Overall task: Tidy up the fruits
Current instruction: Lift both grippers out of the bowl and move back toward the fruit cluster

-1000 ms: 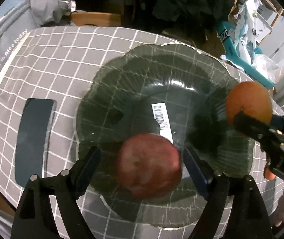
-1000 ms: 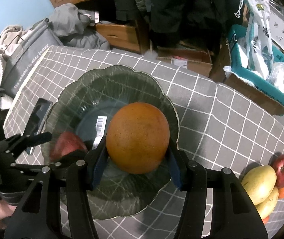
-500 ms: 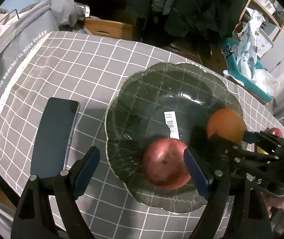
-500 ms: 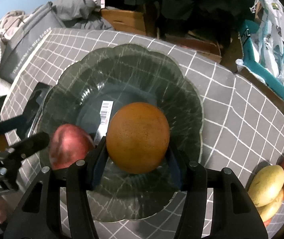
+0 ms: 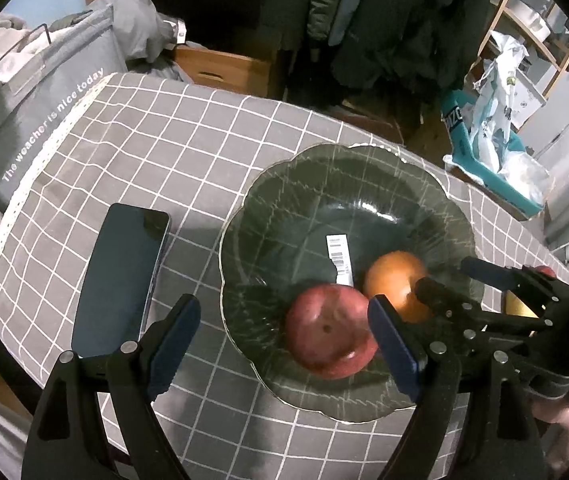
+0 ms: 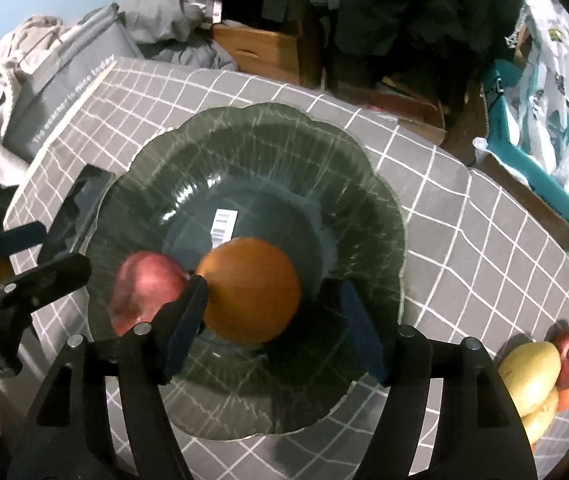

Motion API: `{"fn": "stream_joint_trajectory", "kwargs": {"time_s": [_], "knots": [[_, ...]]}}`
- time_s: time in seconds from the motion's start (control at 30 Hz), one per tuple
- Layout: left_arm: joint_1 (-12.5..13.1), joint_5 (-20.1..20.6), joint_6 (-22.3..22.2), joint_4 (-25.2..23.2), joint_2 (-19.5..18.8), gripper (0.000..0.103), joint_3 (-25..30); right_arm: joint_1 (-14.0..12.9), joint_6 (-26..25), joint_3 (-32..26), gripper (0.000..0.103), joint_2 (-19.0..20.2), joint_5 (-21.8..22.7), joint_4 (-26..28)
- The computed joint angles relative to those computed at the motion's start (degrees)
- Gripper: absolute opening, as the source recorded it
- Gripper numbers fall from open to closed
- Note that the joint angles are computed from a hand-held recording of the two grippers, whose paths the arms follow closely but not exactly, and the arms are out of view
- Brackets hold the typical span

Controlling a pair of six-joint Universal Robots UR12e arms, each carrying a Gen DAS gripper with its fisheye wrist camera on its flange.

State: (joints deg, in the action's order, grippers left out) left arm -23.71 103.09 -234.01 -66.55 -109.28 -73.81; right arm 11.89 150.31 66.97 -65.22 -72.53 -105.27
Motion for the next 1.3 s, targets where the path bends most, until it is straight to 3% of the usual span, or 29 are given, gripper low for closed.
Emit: {"fn": "stream_joint_trajectory", "kwargs": {"time_s": [0.27,0.67,1.3], "knots": [[-0.53,1.03,0.09,1.6,0.13,0.087,0.92,-1.56,2.05,0.83,0.071,-1.78,3.46,-3.35],[-2.04,2.72,2.99,3.93,-0.79,0.087,4.02,-4.11,4.65,3.51,0.071,-5.78,3.57,-12.38],[-5.13,4.04,9.0,6.6,-3.87,0.09,10.37,-9.65,5.51,8.33,0.074,-11.99,4.65,-19.9]]}}
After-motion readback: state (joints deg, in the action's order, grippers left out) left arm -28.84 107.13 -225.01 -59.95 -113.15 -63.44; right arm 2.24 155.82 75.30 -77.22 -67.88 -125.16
